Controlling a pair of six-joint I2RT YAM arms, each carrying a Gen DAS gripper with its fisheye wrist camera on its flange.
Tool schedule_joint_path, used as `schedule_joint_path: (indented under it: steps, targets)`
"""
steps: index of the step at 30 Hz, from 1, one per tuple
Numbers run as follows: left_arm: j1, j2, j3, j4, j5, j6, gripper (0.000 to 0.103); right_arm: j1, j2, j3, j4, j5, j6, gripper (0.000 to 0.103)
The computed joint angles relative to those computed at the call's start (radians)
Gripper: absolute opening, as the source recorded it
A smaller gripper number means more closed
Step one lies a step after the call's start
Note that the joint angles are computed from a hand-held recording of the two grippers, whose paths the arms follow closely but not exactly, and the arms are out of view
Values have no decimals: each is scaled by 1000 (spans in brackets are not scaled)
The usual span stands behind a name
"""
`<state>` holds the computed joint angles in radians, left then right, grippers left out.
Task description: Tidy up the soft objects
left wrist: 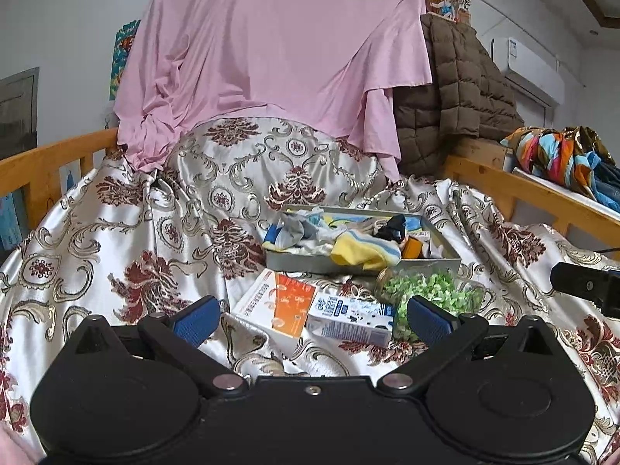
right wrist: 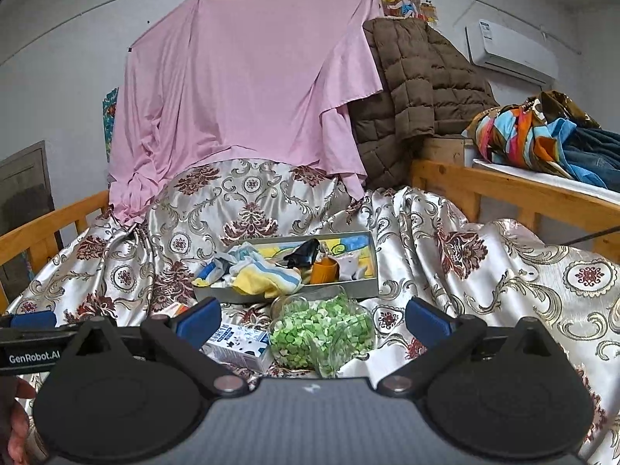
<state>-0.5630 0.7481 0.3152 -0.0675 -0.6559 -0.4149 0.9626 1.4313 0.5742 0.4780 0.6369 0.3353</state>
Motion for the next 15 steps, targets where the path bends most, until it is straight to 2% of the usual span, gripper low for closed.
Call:
schedule_joint_path:
  steps: [15]
  targets:
    - [8,44,-4,-7,11,-22,102,-4,67,0,13,-17,29,103]
